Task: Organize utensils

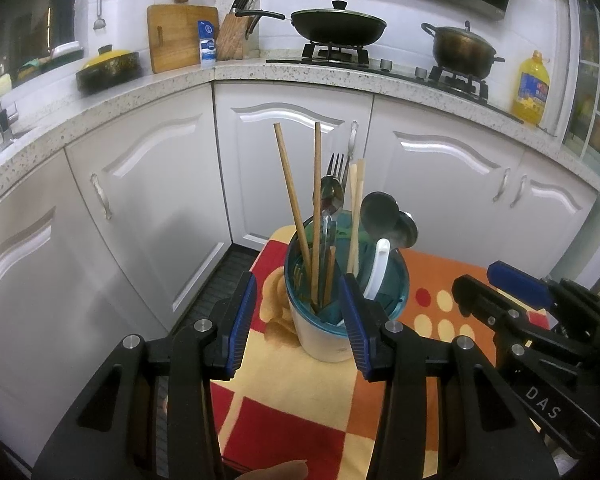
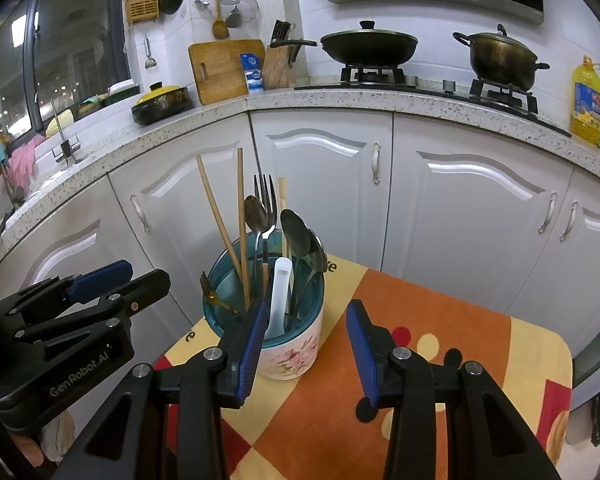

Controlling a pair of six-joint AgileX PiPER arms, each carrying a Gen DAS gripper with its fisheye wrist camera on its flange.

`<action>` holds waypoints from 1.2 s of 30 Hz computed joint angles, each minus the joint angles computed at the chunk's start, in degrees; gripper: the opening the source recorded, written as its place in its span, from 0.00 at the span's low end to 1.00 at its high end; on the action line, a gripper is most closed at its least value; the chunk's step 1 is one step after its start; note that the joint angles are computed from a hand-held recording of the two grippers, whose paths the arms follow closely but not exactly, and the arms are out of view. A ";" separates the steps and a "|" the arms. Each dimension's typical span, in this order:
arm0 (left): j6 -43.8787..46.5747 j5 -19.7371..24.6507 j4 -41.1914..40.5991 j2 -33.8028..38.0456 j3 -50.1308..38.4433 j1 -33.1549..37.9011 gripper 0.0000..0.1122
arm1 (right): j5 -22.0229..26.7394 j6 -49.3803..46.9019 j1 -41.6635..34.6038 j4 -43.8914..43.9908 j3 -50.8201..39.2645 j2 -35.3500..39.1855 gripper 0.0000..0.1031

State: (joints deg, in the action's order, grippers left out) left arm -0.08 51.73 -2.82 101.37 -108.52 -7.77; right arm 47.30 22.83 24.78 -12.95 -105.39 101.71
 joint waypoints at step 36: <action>-0.68 -0.41 0.94 0.19 0.48 -0.31 0.37 | -0.48 -0.18 0.17 -0.19 0.30 0.47 0.39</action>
State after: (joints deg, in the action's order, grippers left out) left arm -0.76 51.32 -1.88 101.56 -108.04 -8.09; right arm 46.82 22.66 24.96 -13.14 -105.09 102.18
